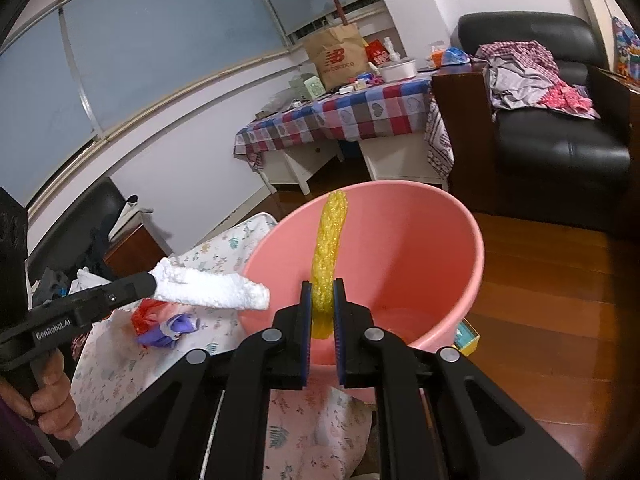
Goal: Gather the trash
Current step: 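Carry the yellow strip and white foam over the pink bucket and open both grippers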
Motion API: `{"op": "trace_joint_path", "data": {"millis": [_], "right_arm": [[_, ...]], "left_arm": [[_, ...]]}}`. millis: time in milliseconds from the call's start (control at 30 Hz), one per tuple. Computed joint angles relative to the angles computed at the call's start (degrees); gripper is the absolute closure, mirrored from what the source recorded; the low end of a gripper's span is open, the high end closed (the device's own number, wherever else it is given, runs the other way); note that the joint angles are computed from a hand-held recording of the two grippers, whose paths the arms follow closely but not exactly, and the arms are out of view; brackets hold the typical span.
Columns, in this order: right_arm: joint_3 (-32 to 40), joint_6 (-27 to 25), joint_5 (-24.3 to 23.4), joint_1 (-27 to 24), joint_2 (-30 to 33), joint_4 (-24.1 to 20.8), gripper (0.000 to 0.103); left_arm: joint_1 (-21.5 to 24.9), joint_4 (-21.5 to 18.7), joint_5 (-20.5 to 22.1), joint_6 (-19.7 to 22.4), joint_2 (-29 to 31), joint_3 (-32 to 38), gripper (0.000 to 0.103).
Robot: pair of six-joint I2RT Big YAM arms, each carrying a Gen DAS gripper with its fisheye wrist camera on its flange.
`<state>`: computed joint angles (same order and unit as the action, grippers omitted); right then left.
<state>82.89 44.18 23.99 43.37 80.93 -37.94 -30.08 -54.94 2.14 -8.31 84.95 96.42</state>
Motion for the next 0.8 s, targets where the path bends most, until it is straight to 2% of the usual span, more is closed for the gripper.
{"op": "trace_joint_path", "data": {"millis": [367,633,800], "right_arm": [[-1.5,1.6,-0.7,-1.2,-0.2,0.4,0.093],[-1.2,3.1,-2.1,-1.5,0.3,-0.5,0.093],[-0.8,3.7,-1.7,-1.4,0.6,-1.5,0.093]], "left_arm": [[-2.5,-1.0,-1.3,2.4,4.1,2.6,0.097],[-2.6,-1.5,-0.2,1.5,4.8,2.4,0.097],[-2.3,-1.0,0.7,1.3,4.3,1.8,0.086]]}}
